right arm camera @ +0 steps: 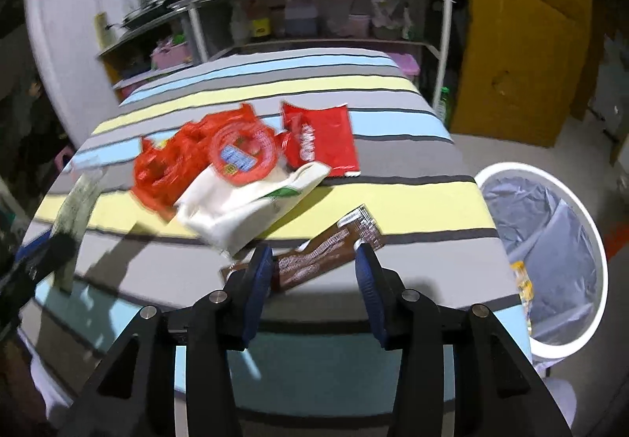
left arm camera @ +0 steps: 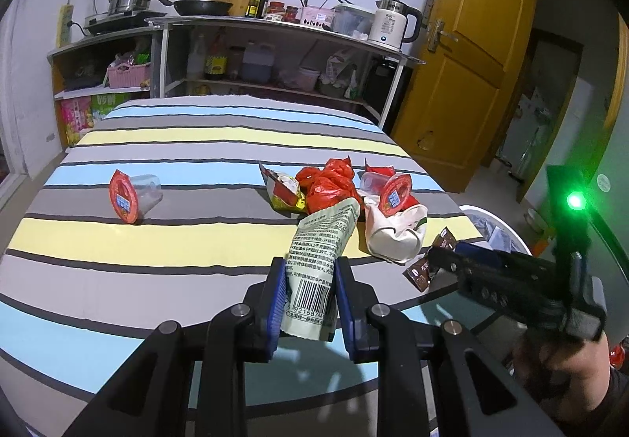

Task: Collect trash
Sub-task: 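Grasp the brown wrapper with the right tool while the left tool holds the clear wrapper, then carry the clear wrapper and brown wrapper over the bin with both tools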

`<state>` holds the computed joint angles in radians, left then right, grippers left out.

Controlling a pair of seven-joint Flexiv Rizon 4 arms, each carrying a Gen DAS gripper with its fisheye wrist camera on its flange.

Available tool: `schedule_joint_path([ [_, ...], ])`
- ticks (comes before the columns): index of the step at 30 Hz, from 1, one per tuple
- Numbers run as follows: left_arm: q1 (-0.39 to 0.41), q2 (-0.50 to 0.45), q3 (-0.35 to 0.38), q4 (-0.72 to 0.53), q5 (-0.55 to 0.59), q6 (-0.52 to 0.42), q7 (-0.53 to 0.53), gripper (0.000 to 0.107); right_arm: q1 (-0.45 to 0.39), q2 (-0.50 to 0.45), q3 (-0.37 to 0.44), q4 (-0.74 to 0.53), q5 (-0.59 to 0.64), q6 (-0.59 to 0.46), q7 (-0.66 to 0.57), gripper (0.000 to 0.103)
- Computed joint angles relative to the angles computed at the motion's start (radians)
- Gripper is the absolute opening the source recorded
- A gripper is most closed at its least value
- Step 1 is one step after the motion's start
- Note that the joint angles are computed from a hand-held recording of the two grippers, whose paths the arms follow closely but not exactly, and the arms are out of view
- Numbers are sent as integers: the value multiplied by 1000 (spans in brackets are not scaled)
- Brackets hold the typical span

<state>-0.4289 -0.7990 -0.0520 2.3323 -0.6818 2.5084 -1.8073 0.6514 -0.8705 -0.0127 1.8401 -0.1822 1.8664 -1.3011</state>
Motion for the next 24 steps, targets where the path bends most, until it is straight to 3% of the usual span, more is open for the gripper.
schedule_joint_path([
  [9, 12, -5, -1, -3, 21, -3, -11, 25, -113, -36, 115, -95, -98, -102, 10, 45],
  [11, 17, -6, 0, -4, 30, -6, -13, 25, -97, -34, 95, -87, -106, -98, 3, 44],
  [14, 23, -5, 2, -7, 39, -10, -13, 25, -31, -20, 15, -54, -93, -73, -8, 30],
  [18, 23, -7, 2, -15, 44, -18, -11, 25, -95, -12, 80, -37, -119, -65, -40, 19],
  [20, 18, -7, 2, -23, 40, -26, -4, 25, -162, -16, 150, -35, -146, -68, -56, 17],
  [24, 5, -4, 4, -37, 32, -37, 18, 25, -226, -15, 208, -11, -177, -49, -85, 16],
])
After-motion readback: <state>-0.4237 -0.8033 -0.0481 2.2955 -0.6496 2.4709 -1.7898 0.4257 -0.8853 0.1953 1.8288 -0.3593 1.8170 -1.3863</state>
